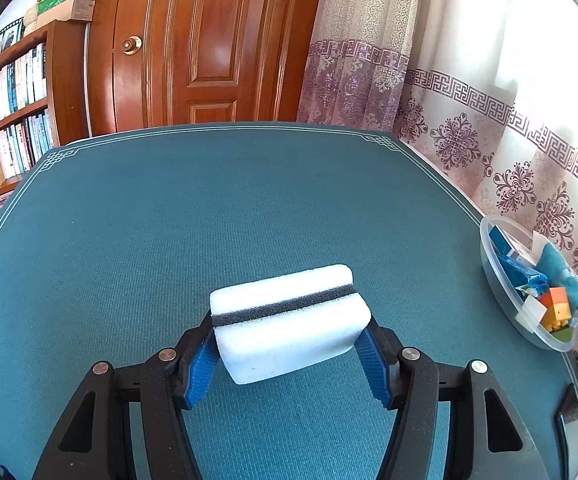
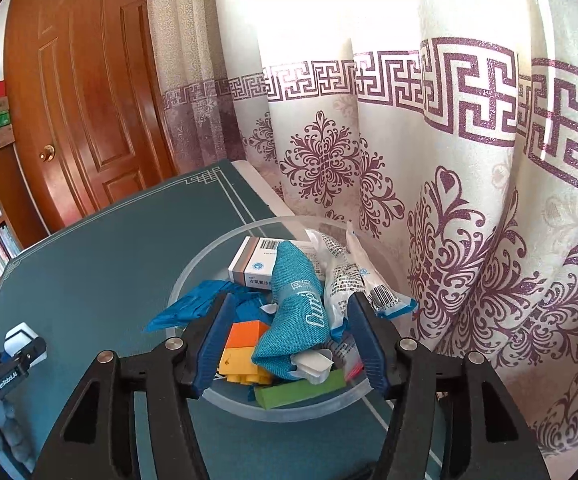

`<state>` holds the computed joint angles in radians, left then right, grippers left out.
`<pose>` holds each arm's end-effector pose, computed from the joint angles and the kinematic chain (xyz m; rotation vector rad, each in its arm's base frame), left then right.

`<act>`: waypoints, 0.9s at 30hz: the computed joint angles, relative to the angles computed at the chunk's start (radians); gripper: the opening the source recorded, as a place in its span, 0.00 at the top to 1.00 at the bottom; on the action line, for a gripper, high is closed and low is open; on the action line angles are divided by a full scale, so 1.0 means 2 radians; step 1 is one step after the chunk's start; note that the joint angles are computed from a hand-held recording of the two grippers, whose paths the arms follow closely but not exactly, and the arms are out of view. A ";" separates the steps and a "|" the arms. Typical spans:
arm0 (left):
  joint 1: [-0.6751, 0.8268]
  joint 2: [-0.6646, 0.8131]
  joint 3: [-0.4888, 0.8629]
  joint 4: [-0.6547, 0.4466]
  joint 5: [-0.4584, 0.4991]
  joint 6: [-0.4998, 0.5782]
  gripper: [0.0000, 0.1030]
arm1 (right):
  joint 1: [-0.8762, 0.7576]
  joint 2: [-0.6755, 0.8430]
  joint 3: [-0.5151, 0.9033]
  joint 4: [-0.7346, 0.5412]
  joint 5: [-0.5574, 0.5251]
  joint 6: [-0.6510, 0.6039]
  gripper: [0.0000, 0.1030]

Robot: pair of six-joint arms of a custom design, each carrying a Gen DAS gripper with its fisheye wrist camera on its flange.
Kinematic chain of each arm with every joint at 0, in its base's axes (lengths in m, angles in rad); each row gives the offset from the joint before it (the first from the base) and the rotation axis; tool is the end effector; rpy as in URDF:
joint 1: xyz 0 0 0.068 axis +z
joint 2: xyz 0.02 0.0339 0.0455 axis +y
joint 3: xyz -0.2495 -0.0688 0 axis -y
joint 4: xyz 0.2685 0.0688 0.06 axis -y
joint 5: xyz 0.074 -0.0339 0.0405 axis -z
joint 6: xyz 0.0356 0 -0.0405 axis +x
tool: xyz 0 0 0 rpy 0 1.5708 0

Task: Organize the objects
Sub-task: 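Lower the blue cloth bag into the bowl and open the right gripper, then carry the white cube with the left gripper over the bowl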

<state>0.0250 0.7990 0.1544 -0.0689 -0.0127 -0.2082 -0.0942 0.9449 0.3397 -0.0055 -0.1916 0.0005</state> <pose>0.1795 0.0049 0.1072 -0.2725 2.2692 -0.0811 0.2177 -0.0138 0.1498 -0.0057 2.1729 0.1554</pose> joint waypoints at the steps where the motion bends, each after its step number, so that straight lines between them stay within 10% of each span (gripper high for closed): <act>1: 0.004 -0.001 0.000 -0.001 0.008 0.000 0.37 | 0.000 -0.013 -0.006 -0.005 -0.002 -0.002 0.41; 13: -0.046 0.016 0.011 0.005 -0.023 -0.006 0.37 | -0.010 -0.142 -0.062 -0.081 -0.048 -0.056 0.35; 27: -0.219 0.128 0.095 0.018 -0.098 -0.057 0.37 | -0.123 -0.040 -0.050 -0.051 -0.158 -0.134 0.35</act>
